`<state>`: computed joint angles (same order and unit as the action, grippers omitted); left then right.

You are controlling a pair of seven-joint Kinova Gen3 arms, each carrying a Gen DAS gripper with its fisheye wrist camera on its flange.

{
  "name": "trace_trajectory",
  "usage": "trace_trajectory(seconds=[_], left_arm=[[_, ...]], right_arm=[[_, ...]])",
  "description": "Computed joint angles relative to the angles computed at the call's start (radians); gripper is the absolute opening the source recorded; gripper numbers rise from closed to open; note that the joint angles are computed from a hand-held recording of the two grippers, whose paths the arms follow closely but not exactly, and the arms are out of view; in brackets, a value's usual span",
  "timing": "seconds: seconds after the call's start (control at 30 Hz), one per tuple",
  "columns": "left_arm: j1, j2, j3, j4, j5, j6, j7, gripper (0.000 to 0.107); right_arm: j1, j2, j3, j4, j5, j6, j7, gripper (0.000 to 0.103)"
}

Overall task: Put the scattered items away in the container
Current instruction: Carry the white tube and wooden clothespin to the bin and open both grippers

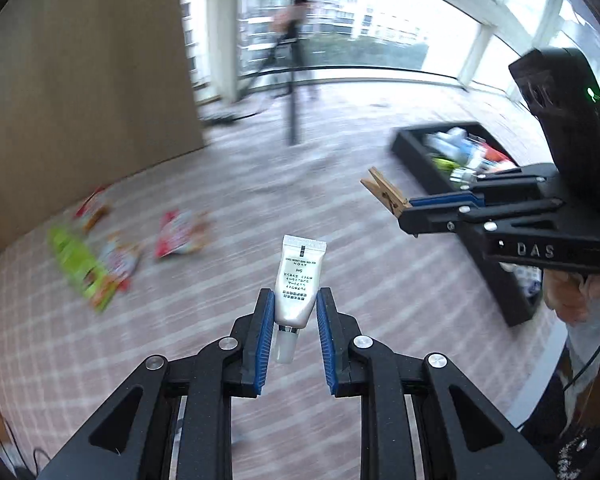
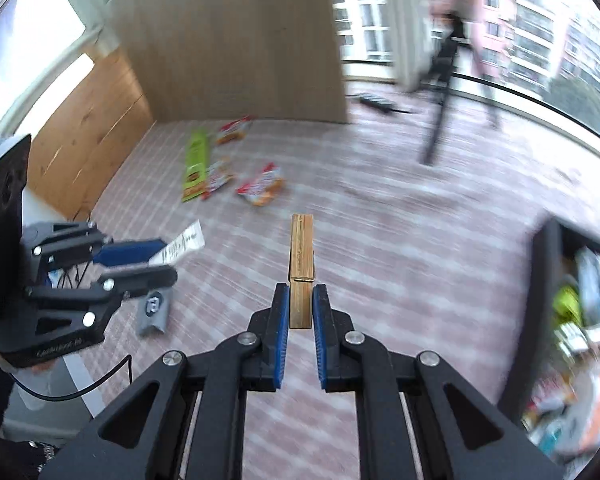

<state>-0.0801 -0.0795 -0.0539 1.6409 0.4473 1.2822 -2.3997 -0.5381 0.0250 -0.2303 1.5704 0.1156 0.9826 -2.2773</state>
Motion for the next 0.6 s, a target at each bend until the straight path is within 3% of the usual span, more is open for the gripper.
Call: trace_trajectory(seconds=[0.27,0.6], left_arm=[[0.171,-0.011,0.136,0.009,0.036,-0.035,0.136,0.02],[0.399,0.013,0.266,-0.032,0.025,-0.1,0.304,0.02]], right_arm=[[0.133,-0.31,-0.011,0.211,0.022,0.133,-0.122,0.012],[0.332,-0.606,0.079,0.311,0.008,0.357,-0.037,0.012]])
